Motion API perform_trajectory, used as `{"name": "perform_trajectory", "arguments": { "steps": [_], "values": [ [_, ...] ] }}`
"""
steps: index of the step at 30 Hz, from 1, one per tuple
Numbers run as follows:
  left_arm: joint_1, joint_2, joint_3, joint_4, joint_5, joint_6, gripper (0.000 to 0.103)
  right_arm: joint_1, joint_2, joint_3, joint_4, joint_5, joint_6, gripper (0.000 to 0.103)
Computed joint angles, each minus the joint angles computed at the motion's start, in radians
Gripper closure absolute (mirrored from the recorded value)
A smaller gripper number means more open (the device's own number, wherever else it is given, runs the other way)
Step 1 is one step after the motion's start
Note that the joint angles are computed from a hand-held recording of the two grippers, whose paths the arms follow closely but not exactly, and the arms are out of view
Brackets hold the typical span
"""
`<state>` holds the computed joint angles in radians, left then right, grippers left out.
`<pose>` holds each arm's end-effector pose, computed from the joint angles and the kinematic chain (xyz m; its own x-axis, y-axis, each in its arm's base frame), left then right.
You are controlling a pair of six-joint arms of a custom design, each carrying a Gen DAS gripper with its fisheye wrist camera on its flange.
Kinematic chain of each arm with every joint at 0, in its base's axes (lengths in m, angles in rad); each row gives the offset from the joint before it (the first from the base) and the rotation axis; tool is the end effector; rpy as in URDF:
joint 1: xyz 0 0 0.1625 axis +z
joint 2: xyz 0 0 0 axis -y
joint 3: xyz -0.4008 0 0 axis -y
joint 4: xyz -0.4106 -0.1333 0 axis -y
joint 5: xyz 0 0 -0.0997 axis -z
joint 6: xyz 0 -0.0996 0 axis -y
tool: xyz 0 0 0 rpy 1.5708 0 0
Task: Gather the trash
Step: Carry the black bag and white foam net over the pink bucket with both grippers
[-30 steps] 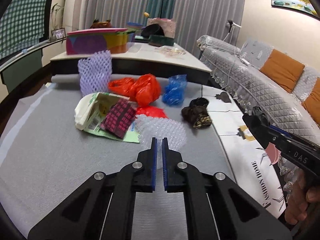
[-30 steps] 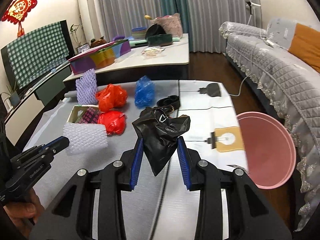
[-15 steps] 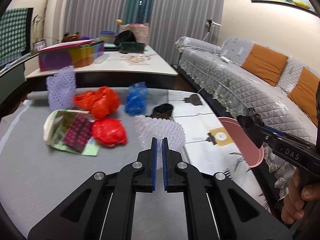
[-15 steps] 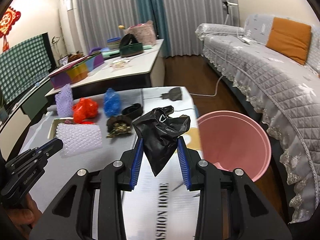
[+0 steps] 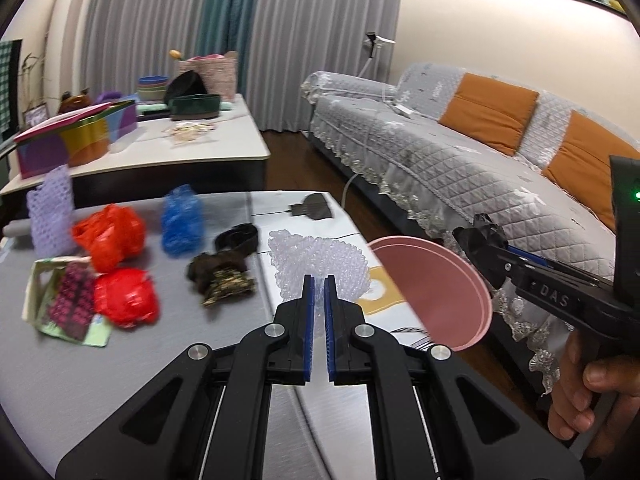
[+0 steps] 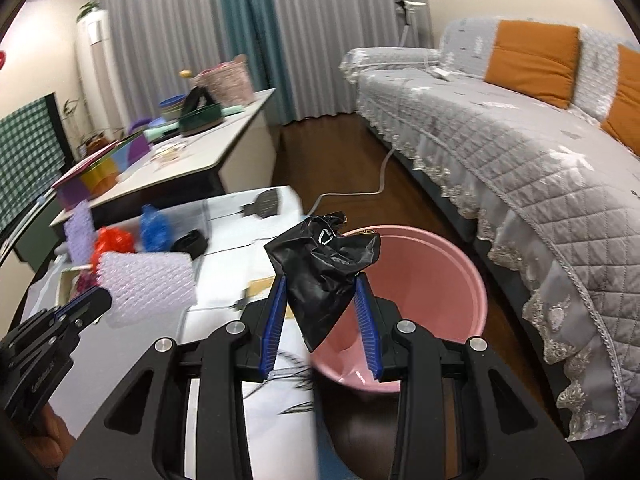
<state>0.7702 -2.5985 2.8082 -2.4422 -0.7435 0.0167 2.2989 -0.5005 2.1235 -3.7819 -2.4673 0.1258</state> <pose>0.0157 -0.2726 0.2922 -0.7864 0.1801 -0.5909 0.5795 0.5464 -0.6047 0.3393 -0.2972 -0.0516 -0.8179 -0.0133 0.5752 -0.4546 0.6277 -0.6319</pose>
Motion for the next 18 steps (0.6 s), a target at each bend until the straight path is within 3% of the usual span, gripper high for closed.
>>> {"name": "perform_trajectory", "arguments": {
  "steps": [5,13,18],
  "values": [
    [0.005,0.175,-0.003,-0.175,-0.036,0.041,0.098,-0.044,-0.010,0.013,-0.062,-0.017,-0.034,0.068],
    [0.071,0.558,-0.063,-0.510,-0.122,0.131,0.098,-0.114,-0.038,0.038,-0.103,0.009,-0.042,0.068],
    [0.110,0.743,-0.113,-0.654,-0.158,0.187,0.098,-0.148,-0.049,0.046,-0.112,0.025,-0.037,0.068]
  ]
}}
